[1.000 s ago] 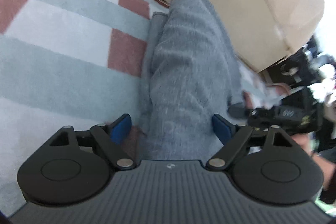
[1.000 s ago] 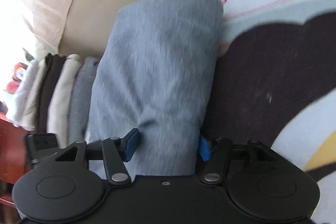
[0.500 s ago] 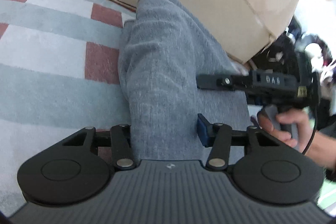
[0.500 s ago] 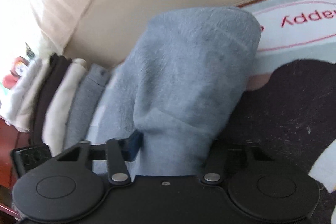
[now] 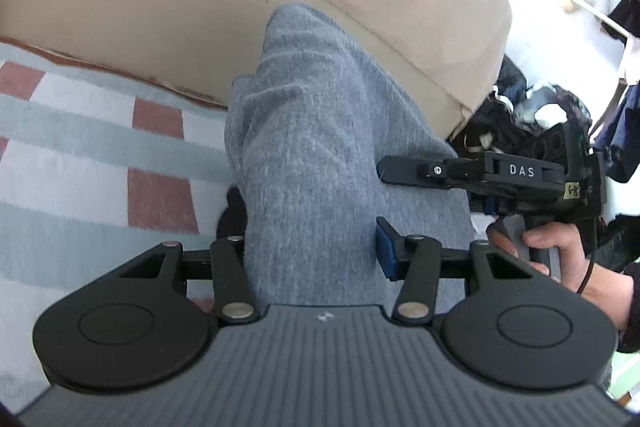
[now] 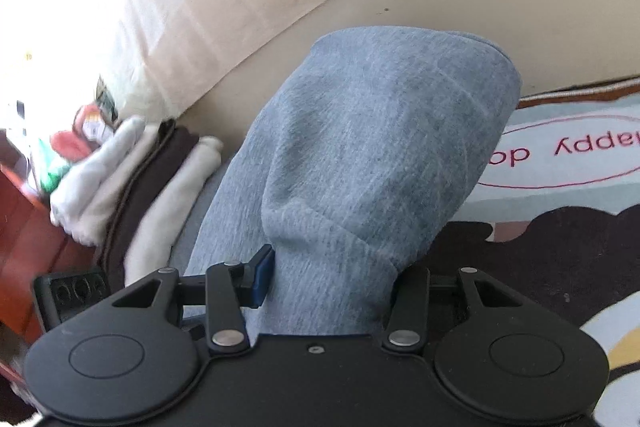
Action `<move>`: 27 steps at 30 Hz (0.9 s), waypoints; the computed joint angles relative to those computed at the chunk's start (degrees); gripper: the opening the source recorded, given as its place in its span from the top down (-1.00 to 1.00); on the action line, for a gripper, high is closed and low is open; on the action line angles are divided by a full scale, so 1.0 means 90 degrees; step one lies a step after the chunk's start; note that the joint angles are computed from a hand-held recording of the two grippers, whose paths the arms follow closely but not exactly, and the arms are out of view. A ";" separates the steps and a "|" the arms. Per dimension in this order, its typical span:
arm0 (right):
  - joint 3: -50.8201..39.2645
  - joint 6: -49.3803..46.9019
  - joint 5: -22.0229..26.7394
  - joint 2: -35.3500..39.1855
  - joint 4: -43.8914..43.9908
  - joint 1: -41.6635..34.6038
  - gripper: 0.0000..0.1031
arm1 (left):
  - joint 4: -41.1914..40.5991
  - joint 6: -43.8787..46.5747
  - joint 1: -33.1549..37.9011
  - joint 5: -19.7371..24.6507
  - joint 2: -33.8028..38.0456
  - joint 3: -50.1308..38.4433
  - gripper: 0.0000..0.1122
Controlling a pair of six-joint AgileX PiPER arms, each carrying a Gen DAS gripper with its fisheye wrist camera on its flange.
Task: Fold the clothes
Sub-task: 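Grasp the folded sweatshirt with the left tool while the right tool grasps its other side, then carry the folded sweatshirt with both tools onto the stack of folded clothes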
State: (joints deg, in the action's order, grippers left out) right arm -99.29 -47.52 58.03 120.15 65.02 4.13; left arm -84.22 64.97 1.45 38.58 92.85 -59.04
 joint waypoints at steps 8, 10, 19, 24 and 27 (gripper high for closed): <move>0.0632 0.0018 0.0298 -0.0693 0.0185 0.0016 0.00 | 0.1453 -0.1406 0.0576 0.0968 -0.1207 0.0232 0.14; 0.0570 0.0090 0.0312 -0.0802 0.0227 0.0054 0.00 | 0.1466 -0.1478 0.0588 0.0942 -0.1464 0.0268 0.14; -0.0273 0.0523 0.0882 -0.1101 0.0229 0.0195 0.00 | 0.2034 -0.2325 0.1126 0.1334 -0.2622 0.0020 0.14; -0.1118 0.0887 0.1132 -0.0991 0.0324 0.0680 0.00 | 0.2731 -0.2992 0.2138 0.2052 -0.3468 -0.0459 0.14; -0.1862 0.1209 0.1248 -0.0741 0.0351 0.1143 0.00 | 0.2895 -0.3186 0.3487 0.3250 -0.3739 -0.1087 0.14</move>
State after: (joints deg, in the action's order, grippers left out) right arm -116.05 -36.64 69.26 113.49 68.18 14.42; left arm -58.17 36.29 32.83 67.83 59.20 -68.83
